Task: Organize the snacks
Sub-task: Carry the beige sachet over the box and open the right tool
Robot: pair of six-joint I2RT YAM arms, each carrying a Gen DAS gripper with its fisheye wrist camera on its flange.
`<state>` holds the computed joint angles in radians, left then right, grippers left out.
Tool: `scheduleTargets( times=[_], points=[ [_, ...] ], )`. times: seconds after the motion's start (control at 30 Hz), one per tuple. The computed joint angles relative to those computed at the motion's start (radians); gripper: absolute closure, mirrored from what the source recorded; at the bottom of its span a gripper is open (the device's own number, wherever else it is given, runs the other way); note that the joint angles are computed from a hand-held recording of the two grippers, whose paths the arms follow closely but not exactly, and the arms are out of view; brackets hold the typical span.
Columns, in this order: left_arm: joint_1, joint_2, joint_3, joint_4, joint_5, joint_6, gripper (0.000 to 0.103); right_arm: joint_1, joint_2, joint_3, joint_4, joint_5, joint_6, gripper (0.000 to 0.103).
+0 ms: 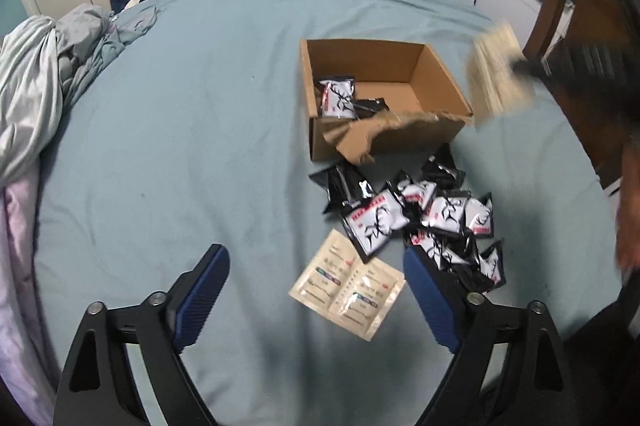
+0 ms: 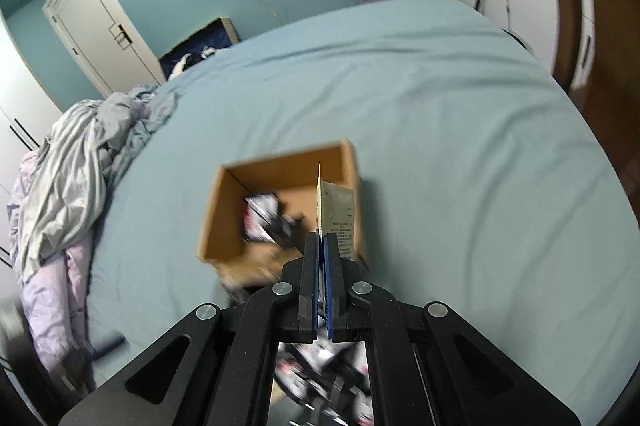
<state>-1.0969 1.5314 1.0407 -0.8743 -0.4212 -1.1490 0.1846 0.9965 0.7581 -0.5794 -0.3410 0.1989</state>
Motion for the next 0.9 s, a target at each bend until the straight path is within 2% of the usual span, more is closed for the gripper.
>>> scheduleTargets(
  times=[0.2, 0.47, 0.53, 0.6, 0.63, 0.73, 0.8, 0.9],
  points=[
    [-0.012, 0.088, -0.017, 0.027, -0.036, 0.046, 0.011, 0.105, 0.16, 0.141, 0.045, 0.053, 0.012, 0.103],
    [0.001, 0.042, -0.053, 0.071, -0.079, 0.07, 0.011, 0.141, 0.324, 0.19, 0.091, 0.077, 0.046, 0.099],
    [0.001, 0.041, -0.055, 0.067, -0.087, 0.069, 0.011, 0.165, 0.303, 0.18, 0.106, 0.149, 0.053, 0.082],
    [0.004, 0.035, -0.059, 0.067, -0.085, 0.067, 0.011, 0.21, 0.254, 0.15, 0.114, 0.233, 0.074, 0.033],
    [0.004, 0.031, -0.062, 0.067, -0.086, 0.064, 0.011, 0.228, 0.223, 0.134, 0.108, 0.265, 0.079, 0.028],
    [-0.004, 0.03, -0.059, 0.055, -0.097, 0.057, 0.011, 0.255, 0.12, 0.081, 0.034, 0.328, 0.056, 0.027],
    [-0.008, 0.044, -0.05, 0.044, -0.104, 0.06, 0.011, 0.272, 0.088, 0.064, -0.039, 0.322, 0.051, 0.027],
    [-0.011, 0.079, -0.031, 0.025, -0.103, 0.063, 0.011, 0.233, 0.005, 0.003, -0.137, 0.251, -0.004, 0.027]
  ],
)
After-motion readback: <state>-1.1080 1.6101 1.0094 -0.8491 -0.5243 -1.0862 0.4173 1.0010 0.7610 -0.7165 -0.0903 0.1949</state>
